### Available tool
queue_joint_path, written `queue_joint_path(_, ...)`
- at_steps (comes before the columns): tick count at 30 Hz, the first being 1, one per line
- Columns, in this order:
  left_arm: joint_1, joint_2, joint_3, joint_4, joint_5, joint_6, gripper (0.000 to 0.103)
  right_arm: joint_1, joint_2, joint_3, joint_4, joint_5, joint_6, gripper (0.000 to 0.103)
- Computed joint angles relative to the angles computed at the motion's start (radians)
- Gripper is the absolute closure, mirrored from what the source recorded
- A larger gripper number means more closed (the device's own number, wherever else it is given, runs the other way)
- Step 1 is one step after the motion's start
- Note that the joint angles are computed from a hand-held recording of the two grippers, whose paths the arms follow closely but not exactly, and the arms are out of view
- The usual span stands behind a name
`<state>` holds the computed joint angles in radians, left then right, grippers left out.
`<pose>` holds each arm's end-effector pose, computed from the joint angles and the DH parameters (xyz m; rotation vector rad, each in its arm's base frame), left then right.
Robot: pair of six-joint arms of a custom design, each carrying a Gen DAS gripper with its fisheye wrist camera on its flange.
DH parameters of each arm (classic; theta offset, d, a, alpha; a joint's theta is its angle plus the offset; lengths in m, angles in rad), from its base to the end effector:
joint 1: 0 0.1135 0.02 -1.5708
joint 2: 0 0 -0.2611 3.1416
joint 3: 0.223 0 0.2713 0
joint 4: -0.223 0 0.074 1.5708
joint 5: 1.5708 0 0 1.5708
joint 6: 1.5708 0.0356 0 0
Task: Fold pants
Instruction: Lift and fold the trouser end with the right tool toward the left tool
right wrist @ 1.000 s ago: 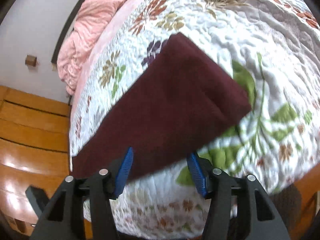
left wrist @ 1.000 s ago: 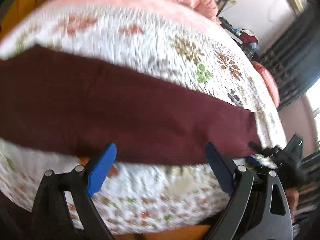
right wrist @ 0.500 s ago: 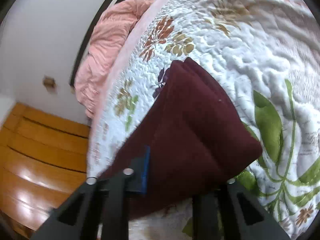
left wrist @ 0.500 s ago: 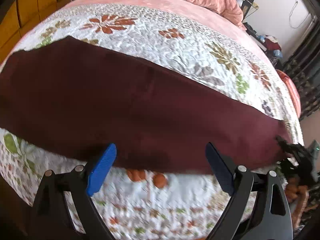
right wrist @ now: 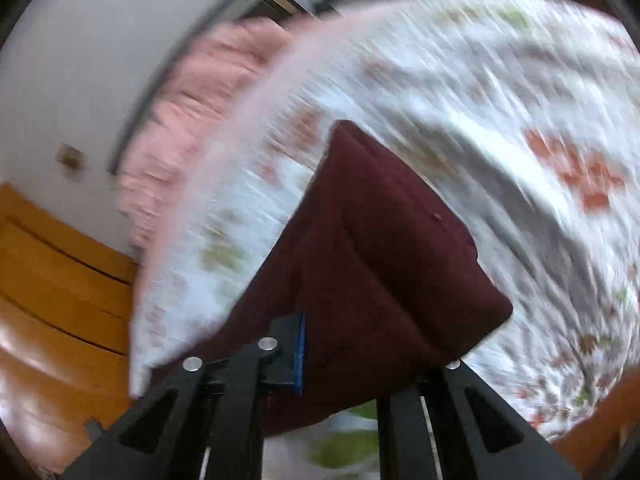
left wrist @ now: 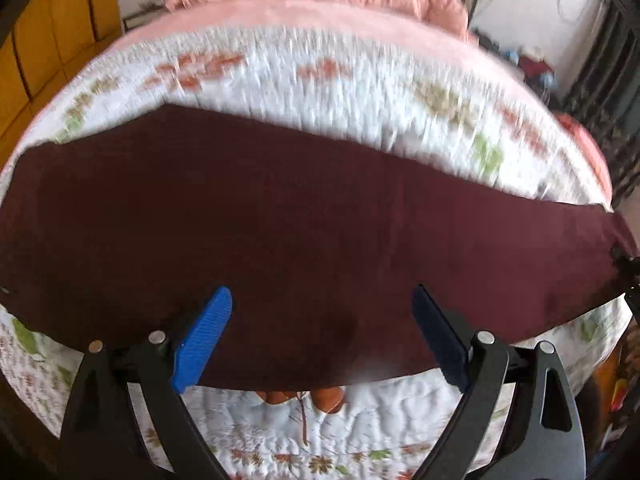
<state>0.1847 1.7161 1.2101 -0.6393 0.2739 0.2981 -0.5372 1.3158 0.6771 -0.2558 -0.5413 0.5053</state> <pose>0.3586 0.0572 0.1975 0.2296 2.6483 -0.2184 0.2394 -0.1213 0.1751 0.9858 2.1841 0.6483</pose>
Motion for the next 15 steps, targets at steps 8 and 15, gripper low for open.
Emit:
queue_joint_path(8, 0.003, 0.035, -0.001, 0.036, 0.028, 0.046, 0.01, 0.018, 0.089, -0.007, 0.04, 0.026, 0.003, 0.09)
queue_joint_path(15, 0.095, 0.028, 0.078, -0.091, 0.138, -0.001, 0.009, 0.014, 0.032, 0.014, -0.016, 0.025, 0.018, 0.09)
